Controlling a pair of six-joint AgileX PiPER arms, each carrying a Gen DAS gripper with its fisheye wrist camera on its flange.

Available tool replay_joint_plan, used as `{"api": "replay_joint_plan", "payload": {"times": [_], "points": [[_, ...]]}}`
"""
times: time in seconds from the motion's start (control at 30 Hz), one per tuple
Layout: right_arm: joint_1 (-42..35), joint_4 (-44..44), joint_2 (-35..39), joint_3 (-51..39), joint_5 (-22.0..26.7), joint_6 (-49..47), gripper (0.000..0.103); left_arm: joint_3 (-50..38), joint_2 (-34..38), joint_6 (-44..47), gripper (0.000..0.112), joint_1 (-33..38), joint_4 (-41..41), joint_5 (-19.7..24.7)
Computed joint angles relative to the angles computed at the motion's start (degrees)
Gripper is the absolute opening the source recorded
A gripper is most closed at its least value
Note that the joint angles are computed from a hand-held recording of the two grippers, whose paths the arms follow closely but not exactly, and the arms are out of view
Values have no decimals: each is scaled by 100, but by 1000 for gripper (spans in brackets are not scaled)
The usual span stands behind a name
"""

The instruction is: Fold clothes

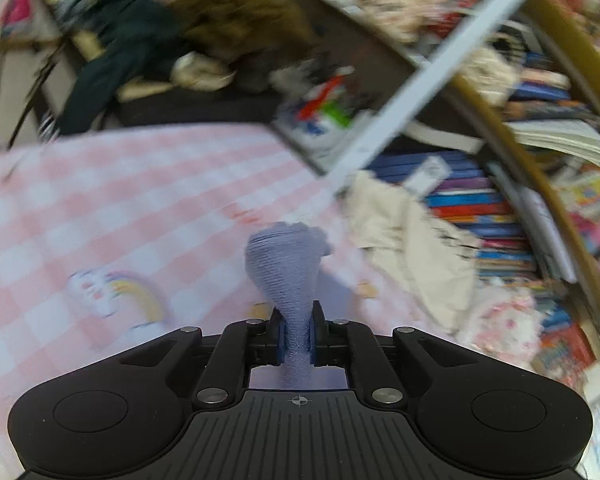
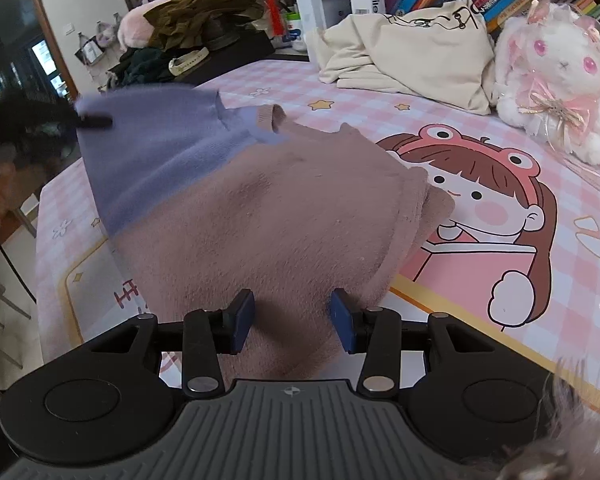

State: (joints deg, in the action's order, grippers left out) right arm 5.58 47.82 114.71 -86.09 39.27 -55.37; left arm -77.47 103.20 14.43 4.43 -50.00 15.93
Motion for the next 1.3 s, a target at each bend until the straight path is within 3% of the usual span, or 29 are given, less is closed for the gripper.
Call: {"api": "replay_joint_plan", "payload": {"times": [0.2, 0.33, 0.47, 0.53, 0.6, 0.77, 0.9, 1.03, 1.13, 1.23, 1.3], "points": [[-71, 189, 58, -8, 71, -373, 41, -460, -288, -1039, 9, -816, 1687, 10], [-121, 271, 109, -54, 158, -524, 41, -687, -330, -1977, 9, -1603, 3388, 183], [-202, 379, 194, -159, 336, -622, 42, -1162, 50, -1949, 9, -2529, 4658, 1049], [-302, 470, 313, -324, 574, -657, 43, -1351, 364, -1657, 10, -2811, 4690, 1464], [-384, 521, 400, -454, 789, -678, 43, -1331, 552, -1759, 10, -2994, 4873, 1598], [-499, 624, 542, -659, 1091, -545, 43, -1007, 382, -1949, 10, -2808, 4528, 1302], [-534, 772, 539, -598, 1085, -508, 43, -881, 150, -2317, 11, -2820, 4808, 924], [-581, 917, 534, -533, 1112, -560, 43, -753, 165, -1684, 49, -2985, 4618, 783], [-593, 845, 478, -475, 1126, -805, 42, -644, 248, -1566, 54, -3098, 4645, 735], [-706, 735, 418, -440, 1285, -868, 43, -905, 382, -1165, 57, -2968, 4040, 1090], [-891, 847, 356, -327, 1456, -964, 55, -929, 381, -996, 57, -2911, 3832, 1204]]}}
